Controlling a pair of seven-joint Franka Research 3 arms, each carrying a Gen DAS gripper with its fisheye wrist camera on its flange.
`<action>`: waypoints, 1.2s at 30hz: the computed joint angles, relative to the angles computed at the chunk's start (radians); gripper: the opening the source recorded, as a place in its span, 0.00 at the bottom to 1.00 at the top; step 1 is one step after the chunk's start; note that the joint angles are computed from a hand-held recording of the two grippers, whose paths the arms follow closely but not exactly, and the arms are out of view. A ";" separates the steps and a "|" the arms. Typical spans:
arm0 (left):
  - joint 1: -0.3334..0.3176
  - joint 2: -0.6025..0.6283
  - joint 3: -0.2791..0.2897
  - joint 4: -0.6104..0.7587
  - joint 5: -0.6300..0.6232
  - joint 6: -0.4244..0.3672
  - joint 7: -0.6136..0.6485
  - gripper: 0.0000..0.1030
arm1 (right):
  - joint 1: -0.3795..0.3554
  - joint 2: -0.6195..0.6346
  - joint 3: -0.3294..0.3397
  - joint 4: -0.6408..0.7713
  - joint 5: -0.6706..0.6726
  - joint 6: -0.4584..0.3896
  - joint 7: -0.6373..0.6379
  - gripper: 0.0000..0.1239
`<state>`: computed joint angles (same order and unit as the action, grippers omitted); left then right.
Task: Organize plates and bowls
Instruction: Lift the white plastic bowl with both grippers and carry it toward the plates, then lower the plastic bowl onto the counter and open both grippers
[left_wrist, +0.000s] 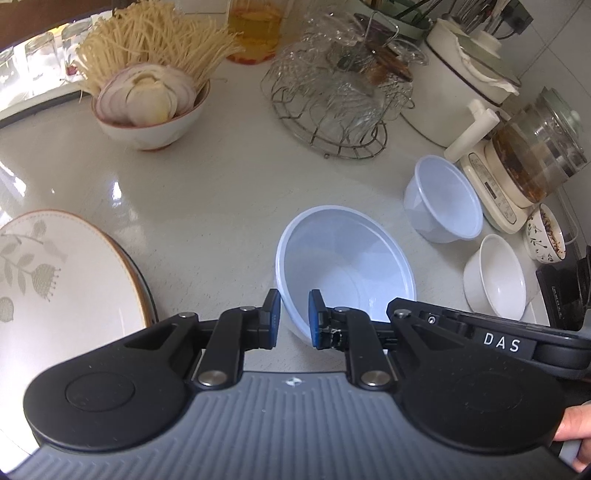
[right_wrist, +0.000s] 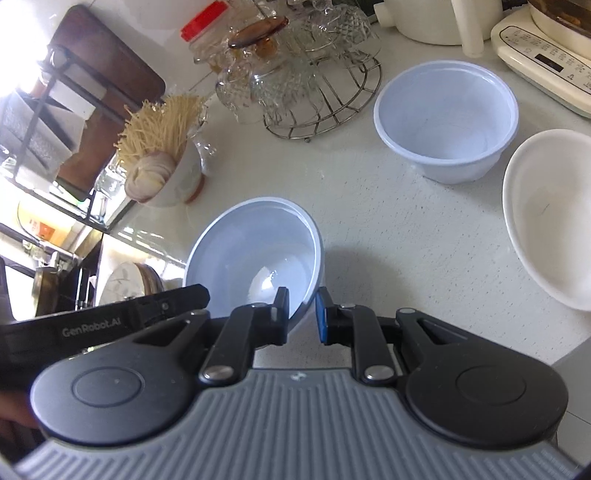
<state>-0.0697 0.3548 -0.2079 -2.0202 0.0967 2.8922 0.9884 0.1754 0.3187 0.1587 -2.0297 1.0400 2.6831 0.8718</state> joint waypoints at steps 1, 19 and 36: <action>0.003 0.001 -0.003 0.000 -0.005 -0.004 0.000 0.18 | 0.001 0.001 -0.001 0.000 -0.005 -0.001 0.003 0.15; -0.041 -0.012 0.032 0.009 0.045 -0.089 -0.085 0.25 | 0.002 -0.033 0.003 -0.043 0.035 0.019 -0.052 0.23; -0.053 -0.183 0.042 -0.079 0.173 -0.070 -0.092 0.27 | 0.082 -0.210 -0.002 -0.161 0.263 0.258 -0.280 0.41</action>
